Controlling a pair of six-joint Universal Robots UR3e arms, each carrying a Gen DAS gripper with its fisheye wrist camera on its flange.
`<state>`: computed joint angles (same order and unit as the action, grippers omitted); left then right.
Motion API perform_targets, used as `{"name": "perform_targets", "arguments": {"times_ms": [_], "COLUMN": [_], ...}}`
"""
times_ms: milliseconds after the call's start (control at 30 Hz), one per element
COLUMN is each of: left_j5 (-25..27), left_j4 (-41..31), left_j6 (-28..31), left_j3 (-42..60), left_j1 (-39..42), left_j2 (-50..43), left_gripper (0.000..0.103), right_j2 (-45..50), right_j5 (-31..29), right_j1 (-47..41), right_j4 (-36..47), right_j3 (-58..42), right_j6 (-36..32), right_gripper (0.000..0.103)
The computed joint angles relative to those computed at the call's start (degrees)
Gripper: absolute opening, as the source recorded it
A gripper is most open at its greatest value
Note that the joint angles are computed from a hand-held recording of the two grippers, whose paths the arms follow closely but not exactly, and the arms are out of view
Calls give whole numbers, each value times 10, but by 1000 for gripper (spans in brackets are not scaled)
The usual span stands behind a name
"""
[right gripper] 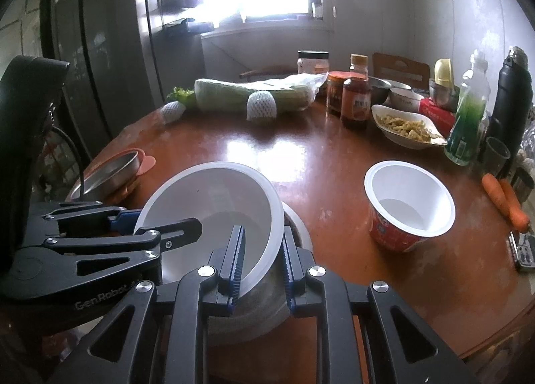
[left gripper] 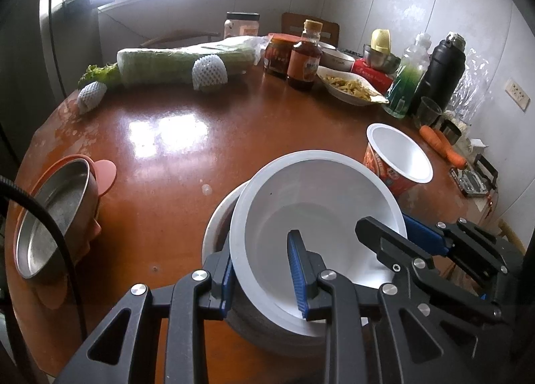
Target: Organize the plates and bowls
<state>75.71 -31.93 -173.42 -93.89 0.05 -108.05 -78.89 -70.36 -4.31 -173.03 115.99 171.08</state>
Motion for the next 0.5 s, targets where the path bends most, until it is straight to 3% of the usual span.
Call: {"name": "perform_targets", "arguments": {"times_ms": [500], "left_j5": [18], "left_j4": [10], "left_j6": [0], "left_j3": [-1], "left_j1": [-5], "left_j2": [-16], "left_gripper": [29], "right_j2": [35], "right_j5": [-30], "right_j1": [22], "right_j4": [-2], "right_j3": [-16], "right_j6": [0], "right_gripper": [22]}}
